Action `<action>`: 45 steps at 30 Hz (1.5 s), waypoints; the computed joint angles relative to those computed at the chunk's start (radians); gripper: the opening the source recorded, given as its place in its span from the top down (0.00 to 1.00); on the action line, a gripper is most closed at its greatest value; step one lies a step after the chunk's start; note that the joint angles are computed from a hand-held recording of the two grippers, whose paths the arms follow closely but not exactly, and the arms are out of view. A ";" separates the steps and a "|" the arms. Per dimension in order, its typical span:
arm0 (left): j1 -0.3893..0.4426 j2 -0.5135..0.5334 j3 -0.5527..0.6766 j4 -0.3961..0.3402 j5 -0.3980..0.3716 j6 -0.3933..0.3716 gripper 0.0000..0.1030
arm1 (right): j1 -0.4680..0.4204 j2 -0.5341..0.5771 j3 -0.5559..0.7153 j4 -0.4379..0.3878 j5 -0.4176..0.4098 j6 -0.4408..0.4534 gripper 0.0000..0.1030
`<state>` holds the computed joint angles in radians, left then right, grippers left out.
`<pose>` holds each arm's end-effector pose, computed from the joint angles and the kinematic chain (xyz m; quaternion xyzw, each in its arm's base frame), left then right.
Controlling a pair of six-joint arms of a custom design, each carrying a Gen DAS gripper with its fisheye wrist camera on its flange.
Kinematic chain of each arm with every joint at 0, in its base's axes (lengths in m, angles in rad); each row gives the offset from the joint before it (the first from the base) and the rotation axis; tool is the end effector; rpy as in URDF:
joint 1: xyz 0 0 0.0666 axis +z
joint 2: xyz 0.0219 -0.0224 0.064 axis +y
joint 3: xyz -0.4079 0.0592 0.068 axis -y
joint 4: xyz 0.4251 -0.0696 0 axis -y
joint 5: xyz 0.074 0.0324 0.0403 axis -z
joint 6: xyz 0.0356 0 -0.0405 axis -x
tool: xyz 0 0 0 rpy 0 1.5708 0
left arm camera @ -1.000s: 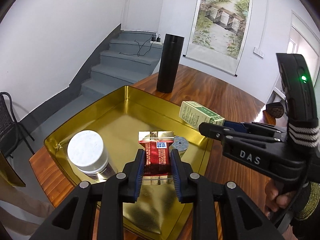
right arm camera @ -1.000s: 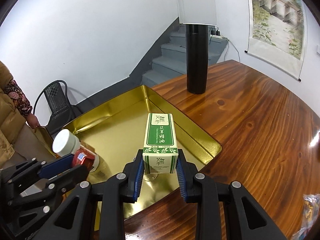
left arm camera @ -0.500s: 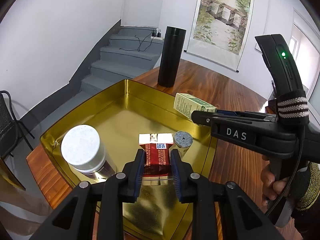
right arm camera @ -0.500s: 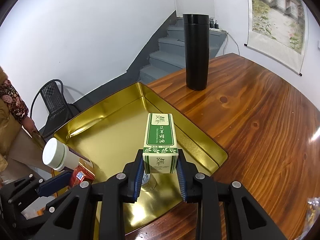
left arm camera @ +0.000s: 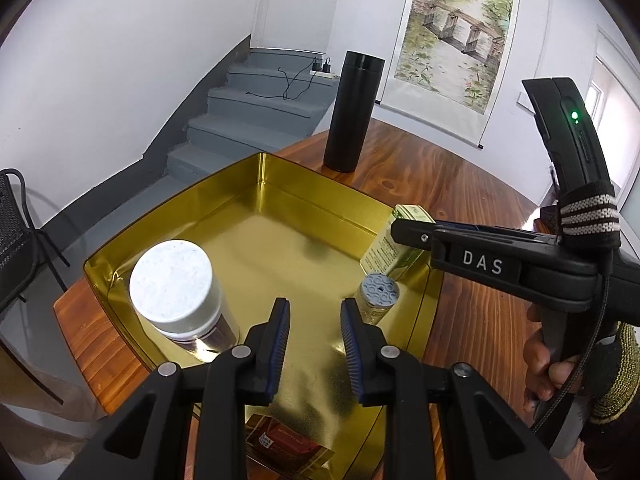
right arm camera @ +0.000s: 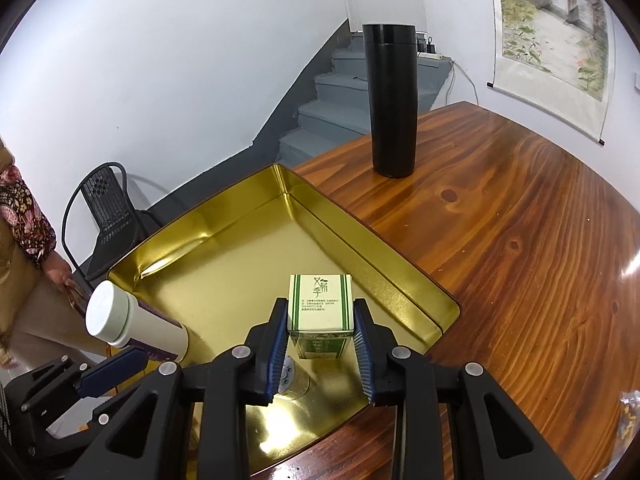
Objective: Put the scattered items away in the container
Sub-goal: 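Open the right tool to drop the box while the left tool releases the candy, then withdraw both tools from the tray back toward the block bags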
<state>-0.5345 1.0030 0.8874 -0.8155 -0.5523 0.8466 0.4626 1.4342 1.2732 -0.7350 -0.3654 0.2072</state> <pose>0.3055 -0.1596 0.3782 -0.2266 0.8889 0.0068 0.3981 0.4600 0.2432 0.3919 -0.3618 0.8566 0.2115 0.3010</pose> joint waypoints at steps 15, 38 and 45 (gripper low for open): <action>-0.018 -0.007 0.015 0.027 -0.003 -0.040 0.74 | -0.059 -0.075 -0.042 0.044 -0.030 -0.066 0.69; -0.142 0.362 0.285 0.205 0.280 -0.322 0.65 | -0.626 -0.169 -0.226 0.024 0.107 -0.143 0.62; -0.153 0.502 0.406 0.201 0.370 -0.355 0.64 | -0.757 -0.108 -0.186 0.007 0.099 -0.139 0.62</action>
<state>-0.6875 1.5051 1.2931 -0.6149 -0.1822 0.4921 -0.2942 1.3259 1.0869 -0.7283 -0.2665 0.0685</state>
